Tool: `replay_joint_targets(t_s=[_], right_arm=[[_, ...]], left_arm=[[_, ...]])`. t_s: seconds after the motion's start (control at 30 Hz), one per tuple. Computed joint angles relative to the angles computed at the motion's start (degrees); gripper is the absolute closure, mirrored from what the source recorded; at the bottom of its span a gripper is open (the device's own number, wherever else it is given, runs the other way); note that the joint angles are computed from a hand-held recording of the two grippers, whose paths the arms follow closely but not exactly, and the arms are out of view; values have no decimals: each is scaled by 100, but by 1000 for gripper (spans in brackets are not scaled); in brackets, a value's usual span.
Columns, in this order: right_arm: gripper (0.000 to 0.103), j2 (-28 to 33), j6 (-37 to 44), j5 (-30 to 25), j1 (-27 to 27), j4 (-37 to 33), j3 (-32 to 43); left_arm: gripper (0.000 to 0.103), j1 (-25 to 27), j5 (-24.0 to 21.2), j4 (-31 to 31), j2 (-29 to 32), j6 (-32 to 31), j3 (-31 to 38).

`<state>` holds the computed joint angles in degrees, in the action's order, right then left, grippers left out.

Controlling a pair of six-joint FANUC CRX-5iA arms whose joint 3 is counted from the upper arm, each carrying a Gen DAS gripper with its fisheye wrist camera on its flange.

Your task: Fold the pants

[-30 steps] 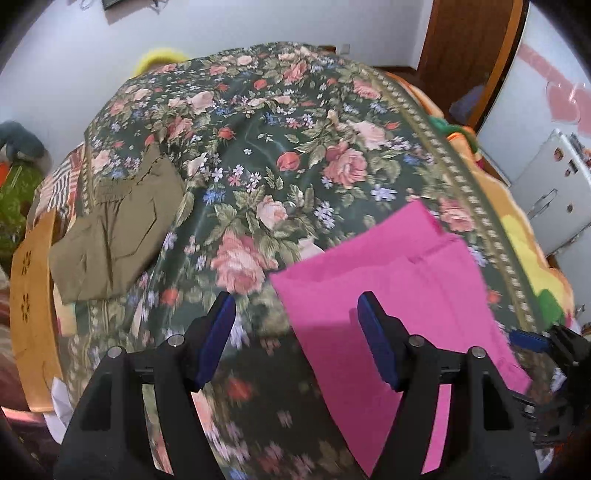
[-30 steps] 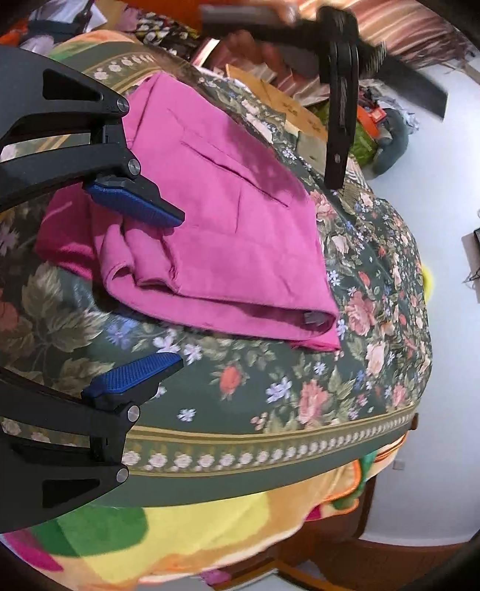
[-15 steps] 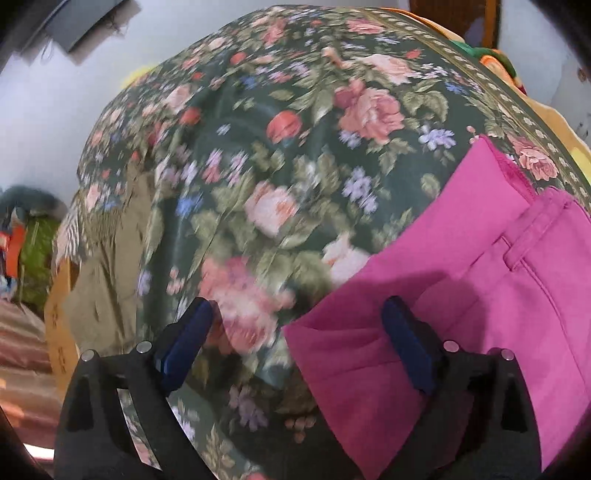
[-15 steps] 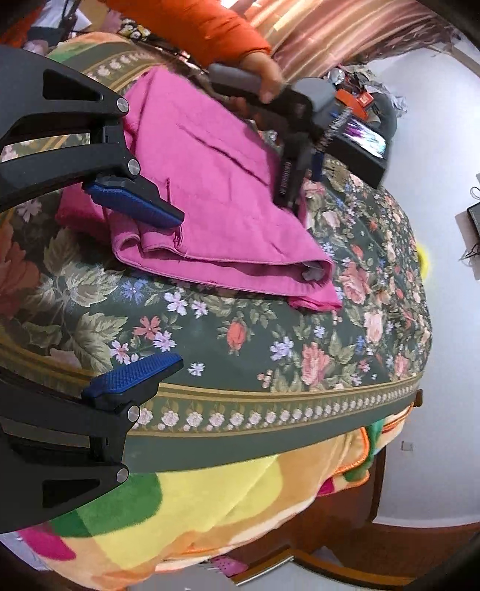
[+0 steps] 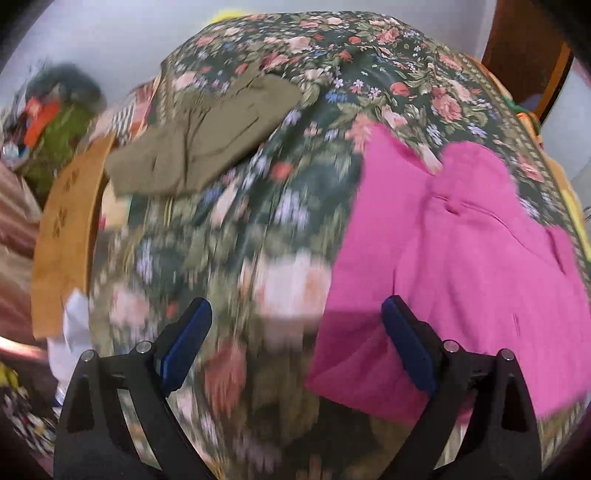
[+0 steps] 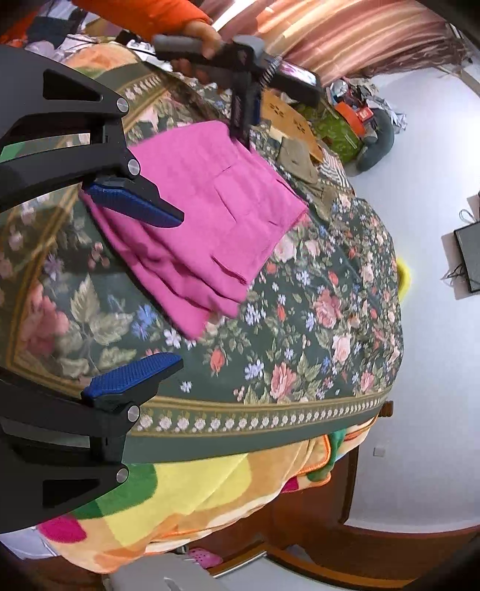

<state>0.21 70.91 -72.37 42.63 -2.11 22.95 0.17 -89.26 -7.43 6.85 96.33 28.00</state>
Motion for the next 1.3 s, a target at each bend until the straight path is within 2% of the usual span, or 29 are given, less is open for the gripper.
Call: replay_joint_targets(t_s=[0.13, 0.27, 0.33, 0.43, 0.47, 0.5, 0.6, 0.73, 0.87, 0.93, 1.0, 1.1, 1.17, 1.3], right_arm=[[37, -65, -34, 103, 161, 98, -161], [39, 50, 123, -18, 114, -245, -114], [50, 100, 144, -2, 95, -331, -134], [62, 155, 208, 51, -7, -574, -120], [64, 181, 225, 48, -16, -588, -105], [65, 191, 240, 54, -18, -588, -109], [66, 117, 224, 130, -6, -550, -259], [66, 18, 189, 223, -52, -579, -408], [66, 49, 204, 110, -6, -382, -353], [66, 56, -16, -20, 140, 190, -415], [66, 39, -97, -138, 17, 76, -345], [66, -26, -307, -178, -48, 224, -348], [65, 0, -328, -178, -69, 325, -284], [58, 197, -345, -107, -222, 90, 4]], left_arm=[[8, 69, 96, 382, -590, 62, -664], [9, 106, 227, 498, -943, 199, -979], [9, 115, 307, 494, -1006, 261, -1038], [17, 116, 319, 337, -1065, 308, -1117], [21, 109, 286, 295, -1069, 350, -1154], [21, 148, 335, 355, -1117, 391, -1253], [21, 269, 580, 525, -1334, 536, -1582], [21, 347, 617, 618, -1406, 586, -1688], [22, 238, 452, 321, -1371, 549, -1523], [22, 129, 253, 6, -1321, 456, -1343], [22, 223, 195, 27, -1332, 307, -1299], [22, 439, 239, 248, -1315, 170, -1189], [22, 593, 433, 562, -1288, 79, -1115], [21, 771, 762, 1327, -1071, -214, -1013]])
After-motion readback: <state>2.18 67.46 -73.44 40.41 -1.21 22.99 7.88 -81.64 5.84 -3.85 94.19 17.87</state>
